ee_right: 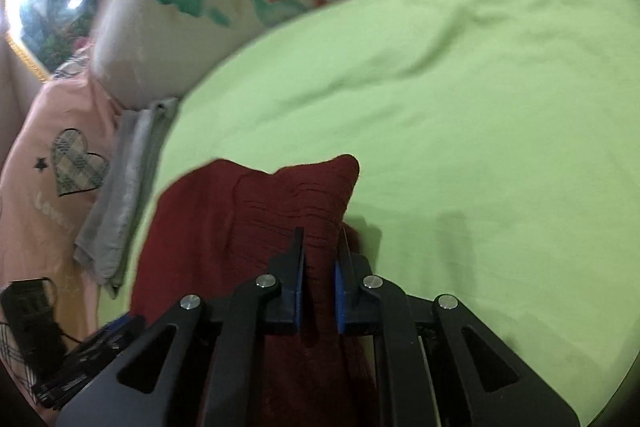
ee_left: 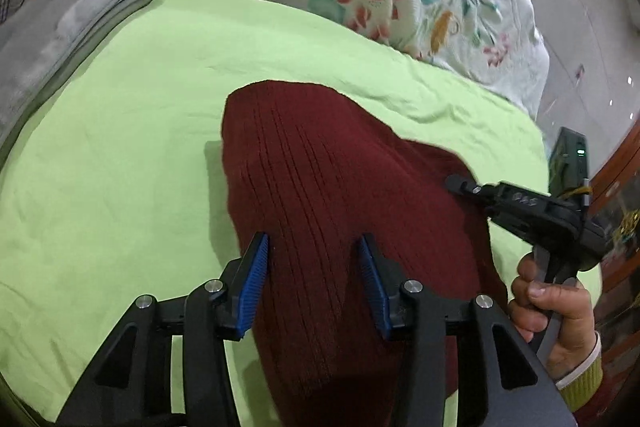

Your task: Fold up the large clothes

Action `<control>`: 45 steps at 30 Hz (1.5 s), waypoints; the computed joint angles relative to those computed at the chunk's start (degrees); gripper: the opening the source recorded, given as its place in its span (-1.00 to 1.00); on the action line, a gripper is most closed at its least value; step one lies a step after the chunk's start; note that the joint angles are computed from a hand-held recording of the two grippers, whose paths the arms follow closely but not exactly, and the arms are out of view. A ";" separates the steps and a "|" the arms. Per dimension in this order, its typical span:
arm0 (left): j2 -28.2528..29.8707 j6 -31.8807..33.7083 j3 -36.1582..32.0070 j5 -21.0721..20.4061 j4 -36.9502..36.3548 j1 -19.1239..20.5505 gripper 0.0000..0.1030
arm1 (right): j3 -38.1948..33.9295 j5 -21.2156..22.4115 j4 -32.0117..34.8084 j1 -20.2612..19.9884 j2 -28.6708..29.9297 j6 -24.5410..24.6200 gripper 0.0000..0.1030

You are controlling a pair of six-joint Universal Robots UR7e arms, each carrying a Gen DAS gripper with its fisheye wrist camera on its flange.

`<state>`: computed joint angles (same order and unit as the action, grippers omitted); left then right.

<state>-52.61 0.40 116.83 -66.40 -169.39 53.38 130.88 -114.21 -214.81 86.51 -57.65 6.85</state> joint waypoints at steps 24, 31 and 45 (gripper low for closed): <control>-5.09 2.58 11.08 2.51 -7.56 -3.45 -0.08 | 3.42 0.80 -2.12 2.65 2.82 -1.66 -0.56; -7.39 -0.23 12.64 3.31 -6.38 -4.15 -0.03 | 5.40 -2.05 -0.37 5.59 -0.07 1.18 -0.54; -10.86 -4.87 18.32 6.74 -5.76 -5.36 0.11 | 10.45 -6.65 -3.23 11.78 0.28 0.52 -0.36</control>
